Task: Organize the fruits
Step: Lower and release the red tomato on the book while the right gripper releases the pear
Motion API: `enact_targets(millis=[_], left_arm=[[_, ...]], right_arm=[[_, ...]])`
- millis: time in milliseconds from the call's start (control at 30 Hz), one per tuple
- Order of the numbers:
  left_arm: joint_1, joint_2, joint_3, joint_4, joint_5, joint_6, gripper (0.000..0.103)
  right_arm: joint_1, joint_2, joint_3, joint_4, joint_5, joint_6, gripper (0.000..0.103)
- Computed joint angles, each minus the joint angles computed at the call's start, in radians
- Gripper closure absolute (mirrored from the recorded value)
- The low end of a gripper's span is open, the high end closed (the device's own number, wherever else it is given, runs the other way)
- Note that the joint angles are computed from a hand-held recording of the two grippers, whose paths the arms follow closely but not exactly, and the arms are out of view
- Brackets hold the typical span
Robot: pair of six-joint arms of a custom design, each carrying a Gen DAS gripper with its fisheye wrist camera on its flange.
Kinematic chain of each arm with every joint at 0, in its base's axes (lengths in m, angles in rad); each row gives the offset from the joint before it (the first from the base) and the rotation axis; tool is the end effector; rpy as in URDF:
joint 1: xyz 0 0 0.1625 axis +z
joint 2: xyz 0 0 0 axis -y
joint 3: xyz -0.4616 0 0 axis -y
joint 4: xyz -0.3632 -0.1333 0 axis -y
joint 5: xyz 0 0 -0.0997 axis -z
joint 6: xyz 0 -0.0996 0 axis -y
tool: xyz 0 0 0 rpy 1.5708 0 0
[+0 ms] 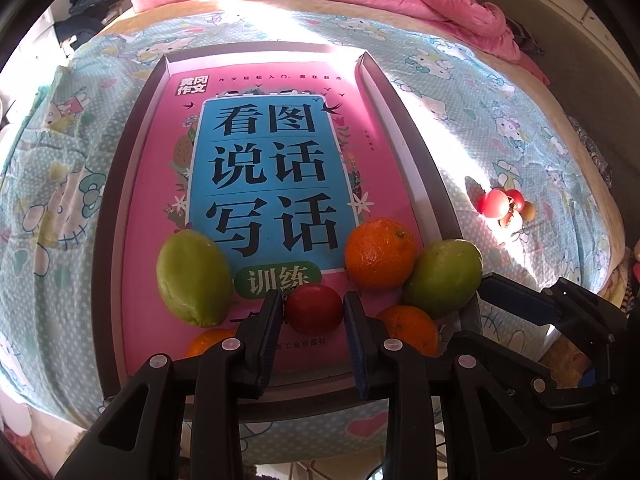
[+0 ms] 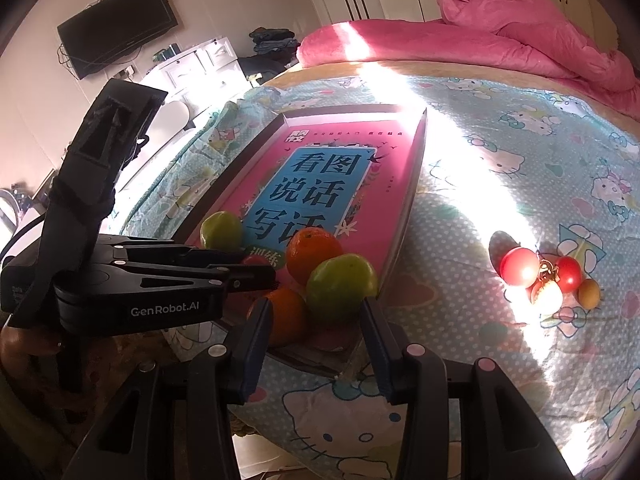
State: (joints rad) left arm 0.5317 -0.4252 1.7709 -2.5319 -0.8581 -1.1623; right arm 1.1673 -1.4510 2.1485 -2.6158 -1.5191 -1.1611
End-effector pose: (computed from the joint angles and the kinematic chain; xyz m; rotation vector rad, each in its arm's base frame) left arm -0.3870 -0.4578 -0.1084 0.0261 2.4302 -0.5907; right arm -0.0537 -0.4785 0.3279 1.0862 -2.6935 0.4145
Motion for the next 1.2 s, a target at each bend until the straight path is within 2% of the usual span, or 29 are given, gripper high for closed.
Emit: enact_targets(millis=[167,367,500,700,1033,1200], left_arm=[[-0.002,-0.003,0.0,0.006,0.002,-0.003,0.064],[-0.005,-0.003,-0.003,0.014,0.007,-0.003,0.062],[-0.008,-0.003,-0.008,0.033,0.009,-0.01,0.054],[-0.014,-0.005,-0.019,0.059,0.022,-0.015,0.048],[-0.031,-0.005,-0.032,0.081,0.042,-0.017,0.044],[-0.045,-0.007,-0.043,0.093,0.061,-0.025,0.038]], right_arm=[[-0.003,-0.003,-0.003,0.003,0.002,0.002,0.057],[-0.008,-0.01,-0.001,-0.003,0.01,0.004,0.057],[-0.01,-0.013,0.003,-0.018,0.007,0.007,0.056],[-0.015,-0.02,0.007,-0.038,0.015,0.005,0.052],[-0.028,-0.04,0.01,-0.058,0.038,0.002,0.049],[-0.039,-0.054,0.005,-0.057,0.061,0.001,0.046]])
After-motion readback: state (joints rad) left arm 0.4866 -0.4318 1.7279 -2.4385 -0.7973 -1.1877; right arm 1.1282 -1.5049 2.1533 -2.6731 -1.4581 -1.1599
